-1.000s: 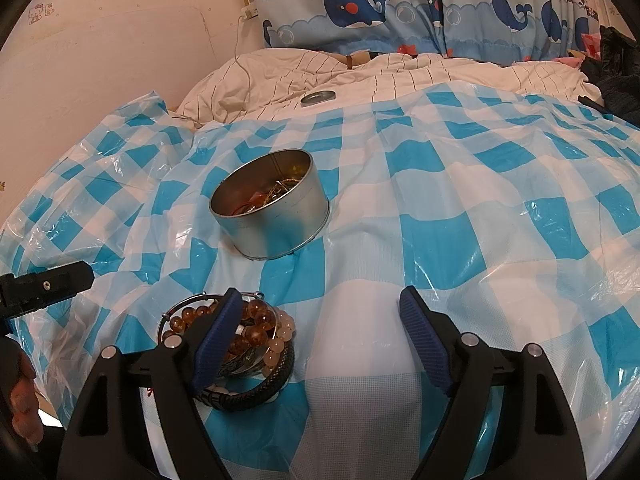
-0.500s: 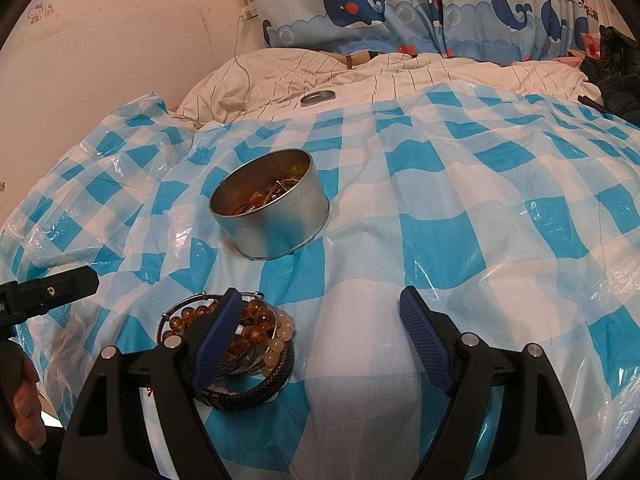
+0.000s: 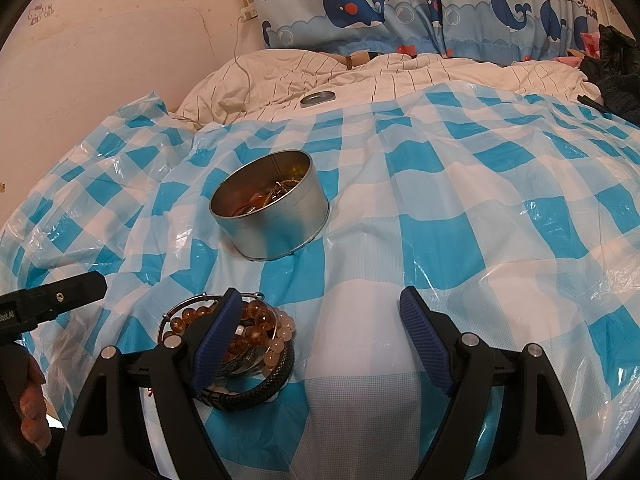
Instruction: Organize jewelry
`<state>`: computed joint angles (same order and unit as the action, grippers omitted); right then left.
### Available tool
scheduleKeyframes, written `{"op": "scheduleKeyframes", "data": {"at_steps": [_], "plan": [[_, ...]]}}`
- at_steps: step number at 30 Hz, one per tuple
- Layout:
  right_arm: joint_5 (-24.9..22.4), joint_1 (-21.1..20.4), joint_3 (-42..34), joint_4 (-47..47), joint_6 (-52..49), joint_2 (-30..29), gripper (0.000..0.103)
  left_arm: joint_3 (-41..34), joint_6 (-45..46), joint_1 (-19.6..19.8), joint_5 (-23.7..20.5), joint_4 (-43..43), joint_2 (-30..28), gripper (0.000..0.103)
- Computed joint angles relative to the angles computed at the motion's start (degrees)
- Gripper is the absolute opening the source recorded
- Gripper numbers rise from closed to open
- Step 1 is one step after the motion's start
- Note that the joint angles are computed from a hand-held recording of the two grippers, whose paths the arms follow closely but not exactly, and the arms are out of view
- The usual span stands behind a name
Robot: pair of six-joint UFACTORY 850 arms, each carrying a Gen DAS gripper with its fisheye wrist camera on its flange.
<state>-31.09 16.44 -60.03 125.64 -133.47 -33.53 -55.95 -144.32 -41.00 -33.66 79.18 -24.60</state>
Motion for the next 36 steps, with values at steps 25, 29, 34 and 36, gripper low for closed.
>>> {"op": "scheduleKeyframes", "data": {"at_steps": [25,29,34,36], "plan": [[2.15,2.39,3.14,-0.53,-7.48,3.39,0.061,6.5,-29.21,5.35,3.23,16.88,3.69,0.095],[2.14,1.69,0.95,-9.15,2.64,1.73,0.053,5.75,-26.84,5.51,4.05,16.67,3.0,0.095],[3.01,2.53,0.34,-8.56,1.59,1.38,0.046,5.17,-25.56,5.85,4.28,16.38,2.66,0.095],[3.02,2.68,0.16,-9.22,1.52,1.26,0.034,5.07,-25.47,5.99,4.23,16.42,2.6,0.095]]}}
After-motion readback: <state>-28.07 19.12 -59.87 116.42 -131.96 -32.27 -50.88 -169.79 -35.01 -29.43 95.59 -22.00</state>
